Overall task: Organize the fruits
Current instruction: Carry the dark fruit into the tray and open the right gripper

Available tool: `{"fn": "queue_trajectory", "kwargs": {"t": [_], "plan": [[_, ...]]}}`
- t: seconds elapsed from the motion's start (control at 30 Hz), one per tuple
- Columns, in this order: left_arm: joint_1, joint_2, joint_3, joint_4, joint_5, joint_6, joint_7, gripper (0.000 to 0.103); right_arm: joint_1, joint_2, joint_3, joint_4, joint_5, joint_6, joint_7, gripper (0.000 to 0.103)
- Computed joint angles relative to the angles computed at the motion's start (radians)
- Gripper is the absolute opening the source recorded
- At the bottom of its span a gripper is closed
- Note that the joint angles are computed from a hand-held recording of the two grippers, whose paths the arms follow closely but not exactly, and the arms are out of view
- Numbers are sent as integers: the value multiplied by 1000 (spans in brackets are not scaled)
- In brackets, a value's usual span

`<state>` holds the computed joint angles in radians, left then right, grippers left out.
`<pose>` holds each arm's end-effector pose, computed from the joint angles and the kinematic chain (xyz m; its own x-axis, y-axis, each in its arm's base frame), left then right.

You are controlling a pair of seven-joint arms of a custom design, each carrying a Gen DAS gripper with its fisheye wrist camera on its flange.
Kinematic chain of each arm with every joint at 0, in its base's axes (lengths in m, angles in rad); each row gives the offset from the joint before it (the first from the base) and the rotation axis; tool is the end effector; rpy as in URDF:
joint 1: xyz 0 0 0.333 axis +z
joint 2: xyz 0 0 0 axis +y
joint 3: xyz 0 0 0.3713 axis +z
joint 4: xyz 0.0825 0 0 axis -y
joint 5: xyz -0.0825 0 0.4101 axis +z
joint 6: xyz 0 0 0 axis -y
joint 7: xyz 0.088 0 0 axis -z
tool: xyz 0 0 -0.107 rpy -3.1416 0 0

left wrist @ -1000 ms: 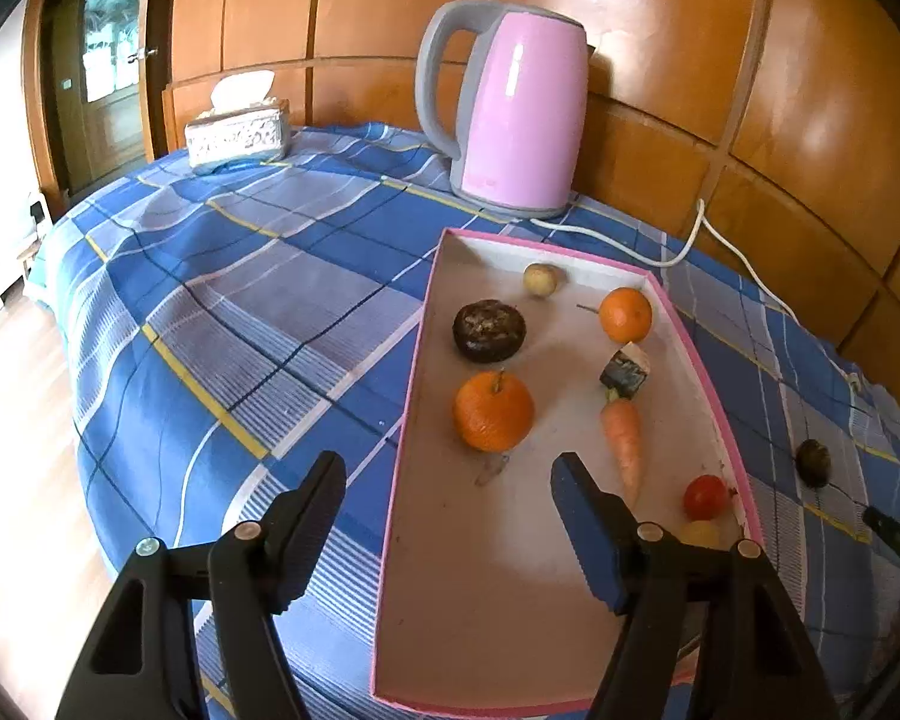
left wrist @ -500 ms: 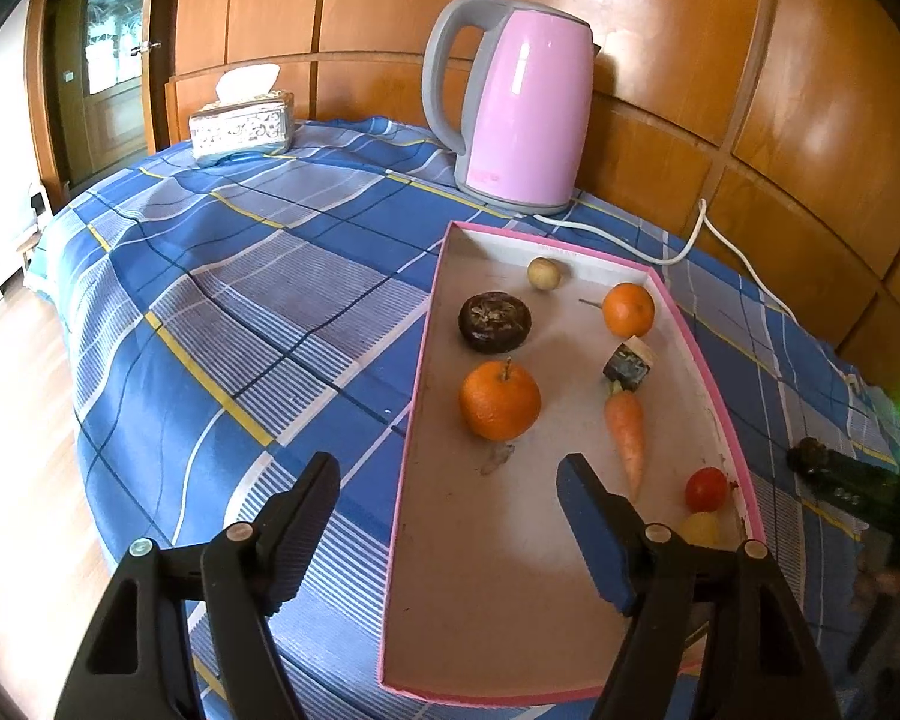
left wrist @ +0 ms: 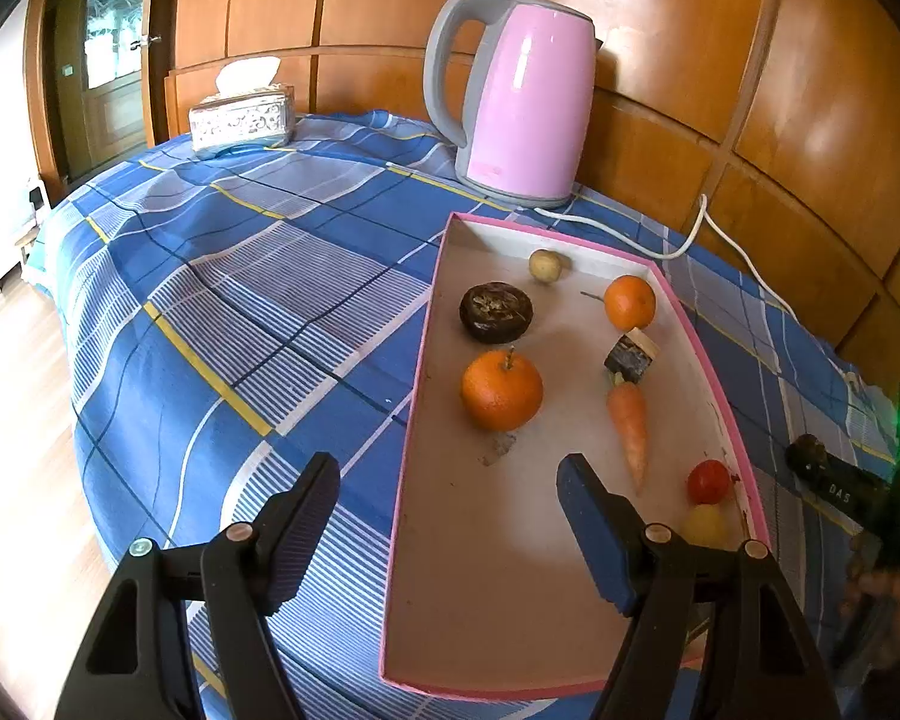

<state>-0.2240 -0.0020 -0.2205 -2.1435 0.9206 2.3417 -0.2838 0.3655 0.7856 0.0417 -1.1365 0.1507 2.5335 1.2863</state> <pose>0.5309 -0.2393 0.4701 0.6733 -0.7227 0.1561 -0.4791 -0.5872 -0.6524 0.8028 0.3296 0.4365 0.5441 -0.8390 -0.0056 -0.6811 -0.4378 -0.5869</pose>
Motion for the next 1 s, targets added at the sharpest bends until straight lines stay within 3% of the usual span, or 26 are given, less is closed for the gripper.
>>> {"fn": "queue_trajectory", "kwargs": {"t": [0.6, 0.8, 1.0], "plan": [[5, -28, -5, -27, 3, -5, -34, 76, 8, -36, -3, -48, -19, 14, 1, 50], [11, -37, -7, -36, 5, -8, -50, 76, -16, -91, 55, -106, 43, 42, -77, 50], [16, -47, -9, -46, 10, -14, -70, 76, -54, -138, 167, -121, 179, 21, -287, 50]]}}
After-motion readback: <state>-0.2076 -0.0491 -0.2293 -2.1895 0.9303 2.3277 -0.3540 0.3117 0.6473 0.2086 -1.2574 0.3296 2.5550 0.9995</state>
